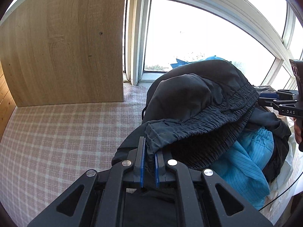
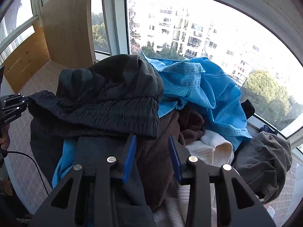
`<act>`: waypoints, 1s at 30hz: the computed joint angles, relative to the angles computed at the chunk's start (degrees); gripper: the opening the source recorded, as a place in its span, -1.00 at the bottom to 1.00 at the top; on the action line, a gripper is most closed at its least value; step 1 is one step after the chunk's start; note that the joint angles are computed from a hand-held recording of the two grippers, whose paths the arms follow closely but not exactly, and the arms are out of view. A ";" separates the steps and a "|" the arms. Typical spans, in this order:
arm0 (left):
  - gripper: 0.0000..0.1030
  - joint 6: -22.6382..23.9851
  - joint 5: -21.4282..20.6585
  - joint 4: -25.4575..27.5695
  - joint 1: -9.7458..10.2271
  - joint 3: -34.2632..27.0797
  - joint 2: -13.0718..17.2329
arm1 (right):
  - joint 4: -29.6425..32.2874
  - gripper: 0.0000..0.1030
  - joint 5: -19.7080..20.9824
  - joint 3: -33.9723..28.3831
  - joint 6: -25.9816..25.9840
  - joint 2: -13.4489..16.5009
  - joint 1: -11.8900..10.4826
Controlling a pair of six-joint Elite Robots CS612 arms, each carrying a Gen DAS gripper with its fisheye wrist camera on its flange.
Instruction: Fold clothes
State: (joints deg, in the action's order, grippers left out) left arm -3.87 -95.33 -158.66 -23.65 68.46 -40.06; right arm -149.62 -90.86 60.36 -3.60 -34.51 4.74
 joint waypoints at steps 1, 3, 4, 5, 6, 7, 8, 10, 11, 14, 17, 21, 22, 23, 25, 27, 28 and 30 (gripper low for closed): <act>-0.86 0.23 0.07 -0.03 -0.09 0.27 -0.22 | -0.22 -0.33 0.41 -0.49 0.12 0.23 0.02; -0.86 0.94 0.54 -0.10 -0.16 0.28 -0.13 | -1.20 -0.32 1.23 -1.30 0.09 0.60 0.07; -0.86 1.10 0.54 0.07 -0.10 -0.21 0.29 | -1.91 -0.32 1.57 -1.64 -0.01 0.75 0.10; -0.85 1.25 0.53 0.26 -0.04 -0.72 0.72 | -2.51 -0.32 1.45 -2.05 -0.12 0.96 0.17; -0.85 1.06 0.56 0.44 0.01 -0.84 0.78 | -1.99 -0.28 1.50 -2.78 -0.55 1.28 0.23; -0.85 0.86 0.59 0.63 0.06 -0.95 0.82 | -0.72 -0.26 1.07 -3.77 -1.22 1.73 0.37; -0.86 0.84 0.48 0.84 0.11 -1.08 0.88 | 0.21 -0.26 0.22 -4.66 -1.84 2.20 0.59; -0.85 0.74 0.29 1.13 0.11 -1.04 0.77 | 1.85 -0.25 -0.64 -6.30 -2.90 3.11 0.89; -0.85 0.95 0.15 1.30 0.10 -1.07 0.78 | 2.39 -0.25 -0.45 -6.93 -3.53 3.45 0.99; -0.85 1.49 -0.01 1.55 -0.07 -0.89 0.69 | 4.99 -0.10 -0.84 -9.50 -6.71 4.69 1.41; -0.84 1.67 -0.33 2.30 -0.10 -1.06 0.83 | 7.82 -0.07 0.32 -12.87 -5.85 6.46 1.13; -0.84 1.55 -0.78 2.97 0.04 -1.27 1.21 | 11.04 -0.22 9.06 -16.23 -2.40 8.13 -0.32; -0.84 1.31 -0.96 3.25 0.15 -1.64 1.56 | 11.89 -0.67 11.76 -17.04 -1.45 8.59 -0.74; -0.85 1.07 -1.15 3.52 0.25 -1.98 1.90 | 12.55 -0.87 14.15 -17.79 -0.46 9.03 -1.11; -0.85 0.19 -1.83 3.87 0.54 -2.50 2.39 | 11.25 -0.88 15.10 -17.90 2.10 9.29 -1.30; -0.85 -1.12 -3.07 3.21 1.01 -2.43 2.33 | 5.75 -0.89 16.00 -15.23 4.47 8.02 -1.26; -0.85 -1.43 -3.33 2.31 1.19 -2.06 1.98 | 2.76 -0.89 16.58 -13.82 5.98 7.31 -1.25; -0.86 -2.02 -3.79 0.50 1.56 -1.35 1.27 | -3.38 -0.89 17.64 -10.98 9.00 5.63 -1.11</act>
